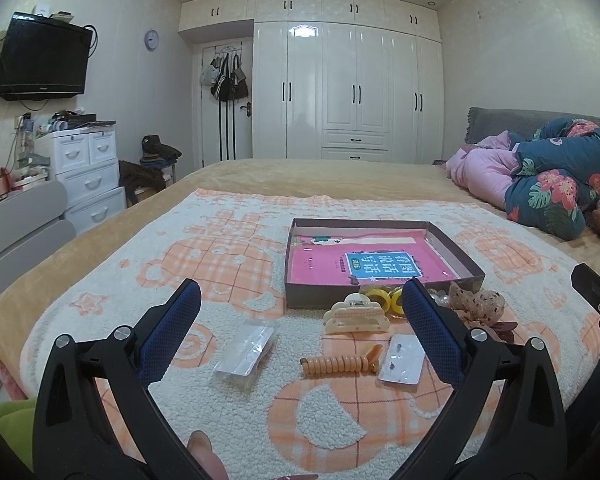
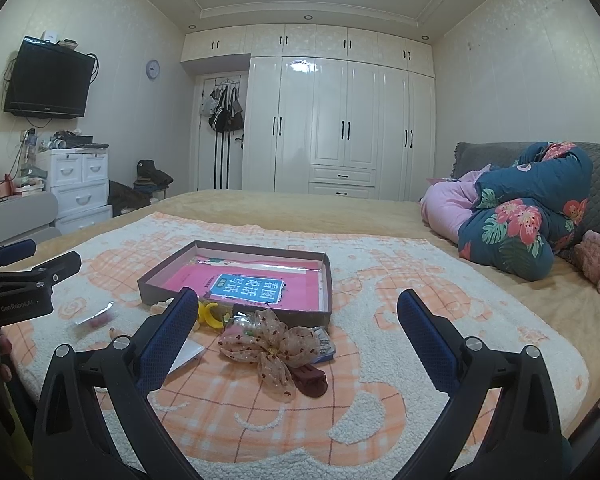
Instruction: Organize jewelry
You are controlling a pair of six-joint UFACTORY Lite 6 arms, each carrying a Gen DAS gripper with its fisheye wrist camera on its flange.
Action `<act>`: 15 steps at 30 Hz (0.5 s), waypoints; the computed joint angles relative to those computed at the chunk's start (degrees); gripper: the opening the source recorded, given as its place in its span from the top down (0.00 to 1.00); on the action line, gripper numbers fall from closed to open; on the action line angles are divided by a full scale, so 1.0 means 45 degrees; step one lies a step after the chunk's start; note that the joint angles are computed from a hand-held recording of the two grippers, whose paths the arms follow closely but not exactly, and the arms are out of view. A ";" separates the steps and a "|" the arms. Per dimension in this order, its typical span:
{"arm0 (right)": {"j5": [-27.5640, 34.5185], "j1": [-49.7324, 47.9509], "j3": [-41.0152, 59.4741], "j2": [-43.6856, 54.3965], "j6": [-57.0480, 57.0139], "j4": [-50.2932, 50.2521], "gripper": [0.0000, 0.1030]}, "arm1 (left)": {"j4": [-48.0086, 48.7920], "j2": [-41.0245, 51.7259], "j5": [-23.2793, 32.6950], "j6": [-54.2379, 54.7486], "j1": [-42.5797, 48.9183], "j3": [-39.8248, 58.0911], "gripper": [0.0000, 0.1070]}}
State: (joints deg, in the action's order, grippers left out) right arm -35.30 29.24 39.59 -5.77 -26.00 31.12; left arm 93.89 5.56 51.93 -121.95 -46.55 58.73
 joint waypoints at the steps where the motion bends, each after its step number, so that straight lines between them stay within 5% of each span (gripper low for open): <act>1: -0.0017 0.0008 0.0013 0.0022 -0.0012 0.0012 0.06 | -0.0002 -0.0003 -0.0008 0.0003 0.0001 0.0006 0.14; 15: 0.0246 -0.0151 0.0162 0.0009 0.0024 -0.0197 0.06 | -0.0039 0.0041 0.0100 0.0058 -0.0056 0.0059 0.14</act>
